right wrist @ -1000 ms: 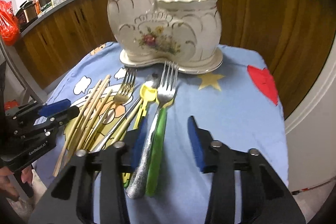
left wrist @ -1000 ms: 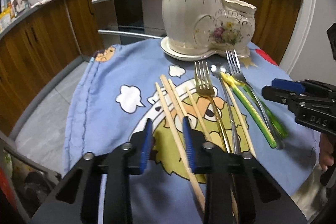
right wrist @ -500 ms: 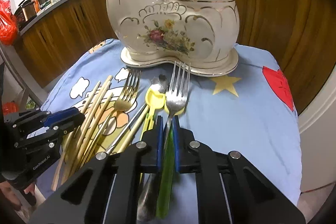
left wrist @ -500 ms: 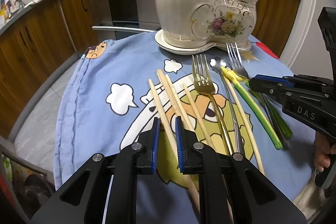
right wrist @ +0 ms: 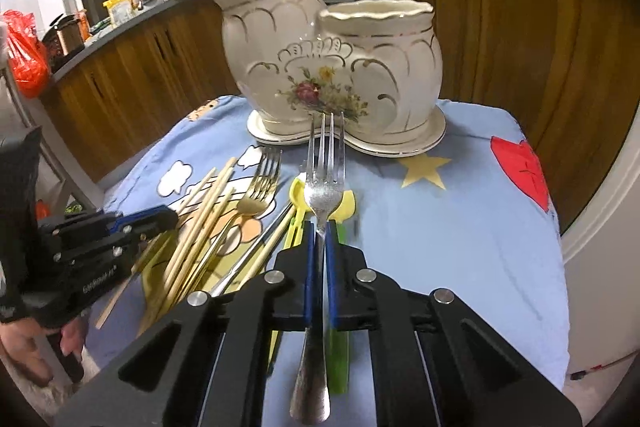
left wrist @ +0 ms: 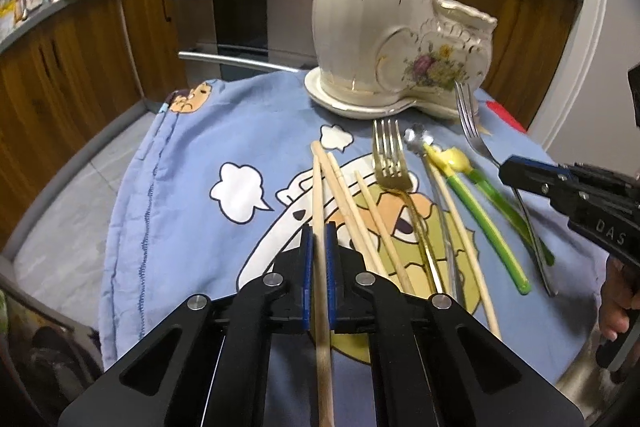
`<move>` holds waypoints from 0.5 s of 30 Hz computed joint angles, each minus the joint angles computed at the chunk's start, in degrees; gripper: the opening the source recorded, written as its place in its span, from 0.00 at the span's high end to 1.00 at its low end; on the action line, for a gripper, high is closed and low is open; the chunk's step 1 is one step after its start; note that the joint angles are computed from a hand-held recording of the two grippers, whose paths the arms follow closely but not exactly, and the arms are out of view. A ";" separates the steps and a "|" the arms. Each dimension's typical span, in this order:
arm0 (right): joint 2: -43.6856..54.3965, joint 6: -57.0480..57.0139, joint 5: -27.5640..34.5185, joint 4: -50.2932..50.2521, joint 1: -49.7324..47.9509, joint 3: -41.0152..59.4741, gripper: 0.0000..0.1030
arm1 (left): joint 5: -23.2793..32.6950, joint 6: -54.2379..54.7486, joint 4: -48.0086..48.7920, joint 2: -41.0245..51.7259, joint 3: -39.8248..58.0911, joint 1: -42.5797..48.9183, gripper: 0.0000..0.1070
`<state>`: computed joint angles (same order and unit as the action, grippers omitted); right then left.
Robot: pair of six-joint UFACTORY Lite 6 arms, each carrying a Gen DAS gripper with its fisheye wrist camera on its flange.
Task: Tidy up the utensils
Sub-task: 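Close the left tool on a wooden chopstick while the right tool grasps a silver fork, then drop chopstick into tall cup with left tool while right drops fork into small cup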
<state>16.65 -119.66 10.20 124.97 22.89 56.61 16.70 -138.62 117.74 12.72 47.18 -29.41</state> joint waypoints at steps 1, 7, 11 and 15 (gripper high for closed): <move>-1.66 -0.04 1.37 0.04 -0.69 -1.75 0.95 | 0.19 -2.92 2.92 -1.18 -0.97 -0.03 0.94; -10.03 -16.58 7.03 15.09 -1.65 -9.25 0.95 | 2.48 -15.08 14.93 -6.86 -5.04 -0.79 0.94; -15.48 -25.66 10.24 22.47 -1.17 -13.98 0.95 | 3.29 -15.66 15.40 -7.65 -5.58 -1.32 0.94; -17.85 -35.82 11.16 31.49 0.27 -16.08 0.95 | 3.52 -16.60 16.31 -7.84 -5.97 -1.46 0.94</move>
<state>-1.20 -155.48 21.36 156.47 23.16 40.54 20.22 -155.22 134.06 4.88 41.21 -30.88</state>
